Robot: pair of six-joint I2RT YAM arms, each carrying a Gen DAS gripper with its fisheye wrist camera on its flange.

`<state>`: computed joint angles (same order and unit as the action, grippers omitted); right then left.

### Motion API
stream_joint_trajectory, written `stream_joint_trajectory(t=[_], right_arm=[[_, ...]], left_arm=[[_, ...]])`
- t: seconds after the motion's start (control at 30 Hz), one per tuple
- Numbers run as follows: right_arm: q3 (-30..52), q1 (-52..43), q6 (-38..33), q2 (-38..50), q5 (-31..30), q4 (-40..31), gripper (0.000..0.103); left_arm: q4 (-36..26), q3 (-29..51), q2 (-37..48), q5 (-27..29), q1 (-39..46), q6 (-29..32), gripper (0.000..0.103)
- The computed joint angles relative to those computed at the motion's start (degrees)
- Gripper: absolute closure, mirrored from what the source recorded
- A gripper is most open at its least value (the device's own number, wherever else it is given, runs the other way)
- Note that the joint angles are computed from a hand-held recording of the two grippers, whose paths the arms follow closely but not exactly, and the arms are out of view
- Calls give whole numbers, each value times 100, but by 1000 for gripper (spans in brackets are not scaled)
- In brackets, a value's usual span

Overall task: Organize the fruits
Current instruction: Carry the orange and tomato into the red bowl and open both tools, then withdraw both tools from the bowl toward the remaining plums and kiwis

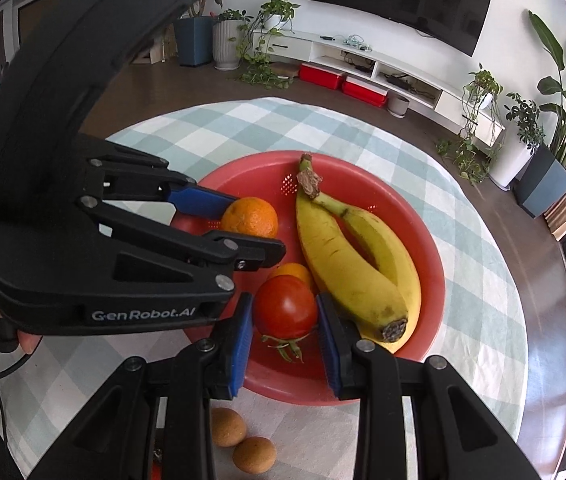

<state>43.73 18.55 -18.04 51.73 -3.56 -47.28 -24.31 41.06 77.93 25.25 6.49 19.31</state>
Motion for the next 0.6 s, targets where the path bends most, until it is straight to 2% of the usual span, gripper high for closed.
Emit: stream_joint_trajectory(t=[0.23, 0.3, 0.47, 0.6], right_arm=[[-4, -70, 57, 12, -18, -6, 70], [-10, -70, 37, -27, -8, -39, 67], [-36, -77, 60, -140, -31, -35, 62], [-5, -65, 111, -377, -136, -142, 49]], left_arm=[[-19, -17, -30, 10, -37, -19, 59], [-27, -54, -105, 28, -33, -19, 57], [-102, -172, -488, 146, 76, -56, 44], [-329, -329, -1098, 253, 241, 2, 30]])
